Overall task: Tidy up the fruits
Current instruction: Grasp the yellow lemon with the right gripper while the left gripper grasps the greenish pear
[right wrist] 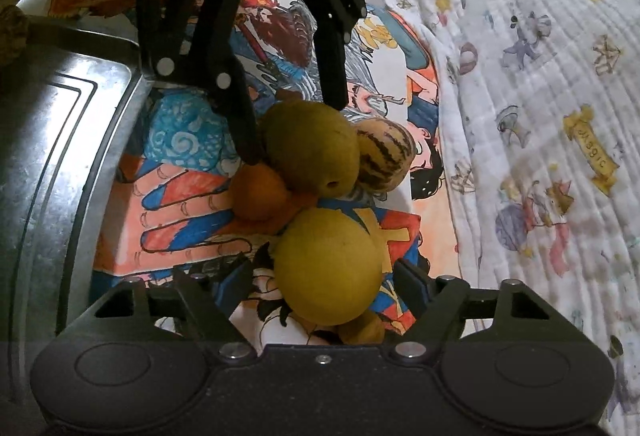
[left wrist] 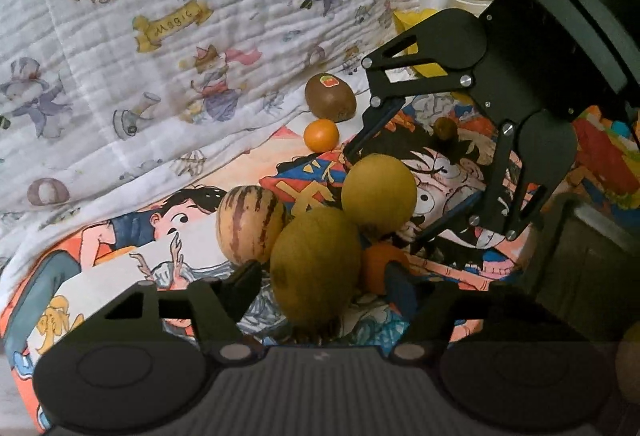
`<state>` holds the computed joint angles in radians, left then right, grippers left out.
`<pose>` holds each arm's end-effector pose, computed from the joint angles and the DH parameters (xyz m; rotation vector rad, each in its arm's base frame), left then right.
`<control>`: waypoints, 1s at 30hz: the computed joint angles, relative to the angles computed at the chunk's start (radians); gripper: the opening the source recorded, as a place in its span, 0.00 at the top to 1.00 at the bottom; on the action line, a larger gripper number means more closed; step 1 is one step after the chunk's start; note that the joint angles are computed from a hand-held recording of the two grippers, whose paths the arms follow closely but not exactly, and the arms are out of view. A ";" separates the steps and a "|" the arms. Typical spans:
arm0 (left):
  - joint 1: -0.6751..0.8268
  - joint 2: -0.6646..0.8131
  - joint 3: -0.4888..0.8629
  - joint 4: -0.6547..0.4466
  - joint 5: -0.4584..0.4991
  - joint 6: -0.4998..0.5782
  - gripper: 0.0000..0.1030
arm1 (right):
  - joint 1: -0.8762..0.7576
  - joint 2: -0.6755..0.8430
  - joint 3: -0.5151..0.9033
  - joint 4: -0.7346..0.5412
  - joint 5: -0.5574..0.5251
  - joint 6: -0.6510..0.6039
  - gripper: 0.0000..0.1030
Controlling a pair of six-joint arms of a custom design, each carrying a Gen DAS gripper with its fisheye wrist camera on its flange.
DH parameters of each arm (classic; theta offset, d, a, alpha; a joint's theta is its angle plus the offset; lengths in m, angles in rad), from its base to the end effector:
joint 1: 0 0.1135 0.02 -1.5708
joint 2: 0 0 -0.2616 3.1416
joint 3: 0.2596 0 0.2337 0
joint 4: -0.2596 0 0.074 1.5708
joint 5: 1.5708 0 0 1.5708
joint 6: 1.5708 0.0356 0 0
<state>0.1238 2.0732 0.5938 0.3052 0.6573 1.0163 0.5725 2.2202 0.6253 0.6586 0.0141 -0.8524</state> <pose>0.2664 0.0112 0.0291 1.1988 2.1199 -0.4341 0.2505 0.1608 0.0063 -1.6376 1.9048 -0.1326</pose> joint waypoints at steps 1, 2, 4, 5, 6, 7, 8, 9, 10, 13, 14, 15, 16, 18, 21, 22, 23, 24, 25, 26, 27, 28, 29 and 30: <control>-0.003 0.005 0.016 -0.021 0.002 -0.004 0.35 | -0.004 0.002 0.010 -0.012 -0.006 0.000 0.29; -0.005 0.010 0.032 -0.042 0.002 -0.009 0.38 | -0.008 0.001 0.020 -0.029 -0.012 0.003 0.32; -0.008 0.023 0.062 -0.076 0.003 -0.026 0.40 | -0.018 0.003 0.043 -0.063 -0.027 0.012 0.37; -0.009 0.030 0.075 -0.089 0.005 -0.036 0.41 | -0.023 0.004 0.052 -0.077 -0.035 0.018 0.41; -0.009 0.038 0.090 -0.106 0.008 -0.045 0.41 | -0.027 0.006 0.063 -0.092 -0.043 0.023 0.42; -0.008 0.046 0.107 -0.126 0.015 -0.056 0.41 | -0.032 0.006 0.067 -0.101 -0.052 0.026 0.42; -0.008 0.054 0.119 -0.138 0.019 -0.066 0.41 | -0.034 0.006 0.067 -0.102 -0.056 0.027 0.42; -0.008 0.060 0.128 -0.146 0.024 -0.075 0.41 | -0.035 0.005 0.065 -0.103 -0.060 0.028 0.42; -0.010 0.069 0.139 -0.152 0.026 -0.086 0.41 | -0.036 0.004 0.065 -0.104 -0.062 0.028 0.42; -0.017 0.085 0.161 -0.166 0.033 -0.117 0.41 | -0.038 0.003 0.069 -0.114 -0.067 0.031 0.42; -0.019 0.089 0.168 -0.171 0.034 -0.130 0.41 | -0.039 0.003 0.070 -0.117 -0.068 0.030 0.42; -0.021 0.093 0.175 -0.178 0.034 -0.142 0.41 | -0.039 0.005 0.072 -0.117 -0.069 0.030 0.42; -0.023 0.097 0.184 -0.187 0.036 -0.152 0.42 | -0.039 0.006 0.073 -0.117 -0.069 0.030 0.42; -0.025 0.105 0.200 -0.202 0.040 -0.169 0.42 | -0.039 0.007 0.072 -0.115 -0.068 0.030 0.42; -0.024 0.112 0.199 -0.190 0.047 -0.186 0.44 | -0.039 0.008 0.068 -0.104 -0.065 0.030 0.43; -0.023 0.113 0.195 -0.181 0.050 -0.197 0.44 | -0.038 0.009 0.062 -0.093 -0.061 0.037 0.43; -0.022 0.113 0.191 -0.176 0.051 -0.204 0.44 | -0.036 0.011 0.057 -0.079 -0.056 0.046 0.43; -0.020 0.111 0.188 -0.175 0.052 -0.211 0.44 | -0.033 0.015 0.049 -0.061 -0.050 0.057 0.43; -0.017 0.109 0.183 -0.170 0.053 -0.226 0.44 | -0.029 0.016 0.037 -0.039 -0.041 0.069 0.43; -0.012 0.109 0.176 -0.162 0.057 -0.241 0.45 | -0.023 0.020 0.022 -0.010 -0.031 0.082 0.43; -0.007 0.109 0.165 -0.145 0.060 -0.262 0.45 | -0.017 0.025 0.008 0.022 -0.020 0.097 0.43; -0.003 0.107 0.153 -0.127 0.062 -0.282 0.45 | -0.008 0.032 -0.011 0.064 -0.002 0.121 0.43; 0.000 0.104 0.135 -0.100 0.062 -0.309 0.45 | 0.004 0.039 -0.030 0.103 0.018 0.145 0.43; 0.002 0.101 0.119 -0.076 0.060 -0.331 0.45 | 0.016 0.047 -0.049 0.145 0.038 0.169 0.43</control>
<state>0.1253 2.1745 0.7133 0.2288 0.7172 0.6849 0.5888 2.2672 0.5758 0.8035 0.0525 -0.6839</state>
